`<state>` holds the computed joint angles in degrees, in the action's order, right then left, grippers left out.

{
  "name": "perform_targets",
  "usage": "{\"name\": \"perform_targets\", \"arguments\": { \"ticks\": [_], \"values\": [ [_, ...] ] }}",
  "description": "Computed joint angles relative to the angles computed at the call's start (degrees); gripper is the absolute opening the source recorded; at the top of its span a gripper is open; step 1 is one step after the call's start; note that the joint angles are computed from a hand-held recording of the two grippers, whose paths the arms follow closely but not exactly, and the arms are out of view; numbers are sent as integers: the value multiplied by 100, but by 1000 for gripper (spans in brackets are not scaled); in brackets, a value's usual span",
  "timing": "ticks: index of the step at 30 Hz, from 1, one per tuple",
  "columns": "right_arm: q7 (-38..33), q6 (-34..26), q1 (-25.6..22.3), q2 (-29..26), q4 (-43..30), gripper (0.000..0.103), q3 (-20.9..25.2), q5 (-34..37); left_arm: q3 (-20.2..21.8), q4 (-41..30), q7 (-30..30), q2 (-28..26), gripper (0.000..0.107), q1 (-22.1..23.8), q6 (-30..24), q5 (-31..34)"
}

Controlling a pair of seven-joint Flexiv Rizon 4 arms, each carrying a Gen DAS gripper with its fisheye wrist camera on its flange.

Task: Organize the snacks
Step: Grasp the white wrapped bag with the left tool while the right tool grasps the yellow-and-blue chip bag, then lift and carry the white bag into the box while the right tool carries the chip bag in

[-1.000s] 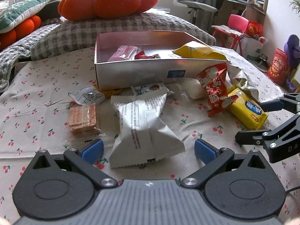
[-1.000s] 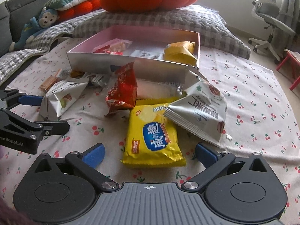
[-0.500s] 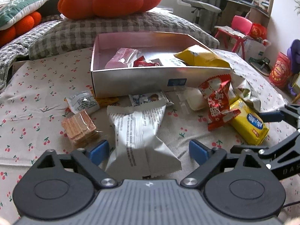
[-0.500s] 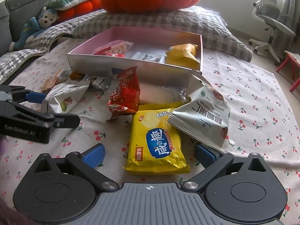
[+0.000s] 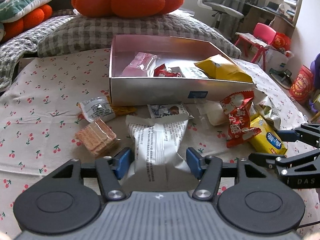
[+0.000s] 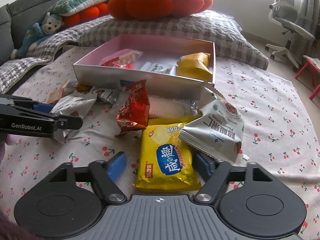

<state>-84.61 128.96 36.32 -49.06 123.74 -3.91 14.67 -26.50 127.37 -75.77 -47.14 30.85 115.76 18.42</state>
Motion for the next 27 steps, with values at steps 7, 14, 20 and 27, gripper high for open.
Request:
{"name": "perform_targets", "arguments": {
  "ticks": [7,14,20,27],
  "values": [
    [92,-209,42,139,18,50,-63,97,3,42,-44,117,44,-9,-35,-37],
    [220,-267,-63,339,138,49,45,-39,-89,94,-18,250,42,45,-267,-86],
    [398,-327,-281,565,278,49,247,-278,-333,210,14,396,41,236,-548,-287],
    [497,-464,-266,794,408,49,241,-337,-609,353,22,549,41,482,-759,-501]
  ]
}}
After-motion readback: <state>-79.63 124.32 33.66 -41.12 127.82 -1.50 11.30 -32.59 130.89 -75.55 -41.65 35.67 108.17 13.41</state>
